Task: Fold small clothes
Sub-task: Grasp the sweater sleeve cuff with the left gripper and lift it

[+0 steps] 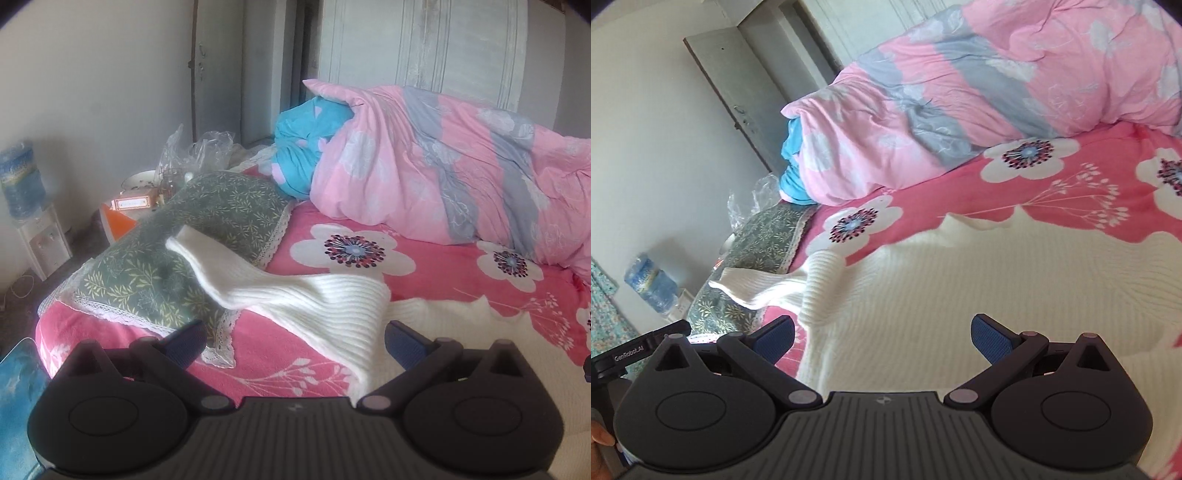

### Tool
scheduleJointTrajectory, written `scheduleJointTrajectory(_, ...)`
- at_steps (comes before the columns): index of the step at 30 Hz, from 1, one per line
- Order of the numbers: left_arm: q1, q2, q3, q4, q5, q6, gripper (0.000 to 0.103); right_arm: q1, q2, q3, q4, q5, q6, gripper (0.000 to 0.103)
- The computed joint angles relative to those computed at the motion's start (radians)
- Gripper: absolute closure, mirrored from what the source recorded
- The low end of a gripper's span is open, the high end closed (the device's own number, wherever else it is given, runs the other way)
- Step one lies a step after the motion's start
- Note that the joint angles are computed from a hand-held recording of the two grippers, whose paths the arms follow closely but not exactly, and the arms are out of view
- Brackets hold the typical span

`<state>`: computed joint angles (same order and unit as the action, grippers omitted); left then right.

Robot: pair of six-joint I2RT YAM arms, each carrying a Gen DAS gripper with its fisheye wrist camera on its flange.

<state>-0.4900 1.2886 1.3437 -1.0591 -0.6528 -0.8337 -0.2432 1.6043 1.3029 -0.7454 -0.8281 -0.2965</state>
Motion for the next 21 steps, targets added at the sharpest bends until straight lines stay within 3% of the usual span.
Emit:
scheduleJointTrajectory(2, 0.189, 0.039, 0.010, 0.078, 0.114, 0.100, 0.000, 0.129, 0.120, 0.078, 0.069, 0.035, 0.092, 0.000)
scheduleJointTrajectory(5, 0.423, 0.133, 0.026, 0.182, 0.266, 0.162, 0.000, 0.264, 0.331, 0.268, 0.048, 0.041, 0.180, 0.000)
scheduleJointTrajectory(11, 0.667, 0.358, 0.104, 0.294, 0.391, 0.169, 0.013, 0.421, 0.732, 0.728, -0.096, 0.027, 0.266, 0.000)
scheduleJointTrajectory(14, 0.723, 0.480, 0.172, 0.296, 0.403, 0.162, 0.026, 0.468, 0.942, 1.019, -0.218, 0.040, 0.298, 0.000)
scheduleJointTrajectory(18, 0.744, 0.588, 0.230, 0.300, 0.377, 0.188, 0.049, 0.496, 1.133, 1.295, -0.345, 0.052, 0.296, 0.000)
scheduleJointTrajectory(19, 0.746, 0.617, 0.252, 0.287, 0.362, 0.191, 0.063, 0.498, 1.155, 1.325, -0.356, 0.052, 0.291, 0.000)
scheduleJointTrajectory(21, 0.730, 0.645, 0.272, 0.277, 0.296, 0.199, 0.080, 0.498, 1.187, 1.375, -0.380, 0.053, 0.272, 0.000)
